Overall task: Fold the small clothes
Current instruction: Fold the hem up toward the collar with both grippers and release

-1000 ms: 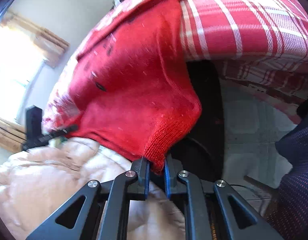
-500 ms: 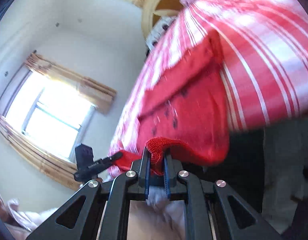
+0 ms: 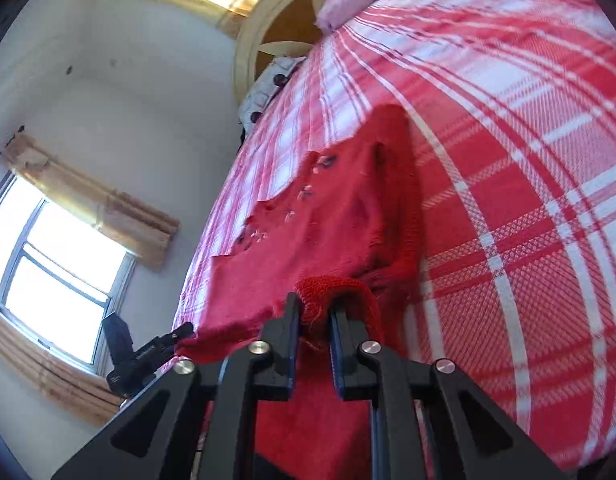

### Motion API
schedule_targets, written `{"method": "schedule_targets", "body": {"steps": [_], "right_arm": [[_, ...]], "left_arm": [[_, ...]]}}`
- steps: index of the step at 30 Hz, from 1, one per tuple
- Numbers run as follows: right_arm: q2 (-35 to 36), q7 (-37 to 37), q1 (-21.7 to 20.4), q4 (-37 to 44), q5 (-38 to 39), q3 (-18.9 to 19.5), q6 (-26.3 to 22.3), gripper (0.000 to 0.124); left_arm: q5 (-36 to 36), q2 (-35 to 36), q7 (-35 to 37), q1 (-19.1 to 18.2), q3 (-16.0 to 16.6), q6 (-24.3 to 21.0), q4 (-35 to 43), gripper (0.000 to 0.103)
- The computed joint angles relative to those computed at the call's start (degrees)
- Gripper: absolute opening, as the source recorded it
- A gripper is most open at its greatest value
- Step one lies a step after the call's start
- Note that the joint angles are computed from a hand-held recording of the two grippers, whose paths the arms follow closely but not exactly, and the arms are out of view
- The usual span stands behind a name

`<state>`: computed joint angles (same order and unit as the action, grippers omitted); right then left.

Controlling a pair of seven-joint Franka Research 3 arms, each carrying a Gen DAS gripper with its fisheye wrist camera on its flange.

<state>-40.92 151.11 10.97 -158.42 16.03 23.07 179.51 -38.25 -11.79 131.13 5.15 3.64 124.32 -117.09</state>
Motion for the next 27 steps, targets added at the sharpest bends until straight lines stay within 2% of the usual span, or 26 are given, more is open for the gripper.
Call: {"method": "schedule_targets", "body": {"steps": [2,4,6,9,11,12,14,17,21,24,27], "right_arm": [[-0.06,0.23,0.40,-1.47,0.67,-0.11,3.08,0.043],[-2.63,1.34,-1.63,-2.90,1.48,1.98,5.18,0.054],[-5.44,1.76,-3.94,-3.91,1.98,3.97,6.04,0.056],[-11.25,1.92,-7.11,-4.02,0.96,7.01,1.27,0.056],[-14.78,1.88,-8.73,-2.30,-1.97,8.72,-6.53,0.056],[-15.87,1.78,-8.92,-1.51,-3.74,9.31,-9.84,0.056],[-16.84,2.27,-8.82,-0.36,-6.48,10.27,-14.43,0.056],[-15.78,2.35,-8.26,2.39,-10.48,11.17,-21.86,0.056],[-13.66,3.09,-8.19,3.60,-14.96,11.69,-23.82,0.056],[-12.04,3.92,-8.33,4.03,-17.95,11.47,-24.46,0.056],[-9.98,4.22,-8.11,4.88,-20.85,10.71,-25.21,0.056]], "left_arm": [[-2.32,-0.23,3.82,0.19,1.36,-1.99,0.35,0.063],[-2.93,-1.71,7.71,0.38,1.54,-0.54,-1.00,0.070],[-4.34,-3.39,12.25,0.05,2.17,1.06,-2.59,0.073],[-6.84,-5.44,19.89,-1.13,3.28,2.89,-4.46,0.081],[-9.04,-6.75,24.44,-2.14,3.93,4.24,-6.16,0.087],[-9.79,-6.94,25.60,-2.56,4.13,4.33,-6.70,0.091],[-8.47,-7.05,26.55,-2.99,3.48,4.18,-7.56,0.092],[-5.89,-6.56,25.96,-3.86,1.83,6.29,-8.35,0.092],[-2.44,-5.13,22.82,-4.53,0.50,7.73,-8.30,0.090],[-0.96,-4.08,19.82,-4.51,0.54,5.63,-7.97,0.081],[-0.29,-4.50,19.41,-4.58,0.19,7.40,-9.33,0.081]]}}
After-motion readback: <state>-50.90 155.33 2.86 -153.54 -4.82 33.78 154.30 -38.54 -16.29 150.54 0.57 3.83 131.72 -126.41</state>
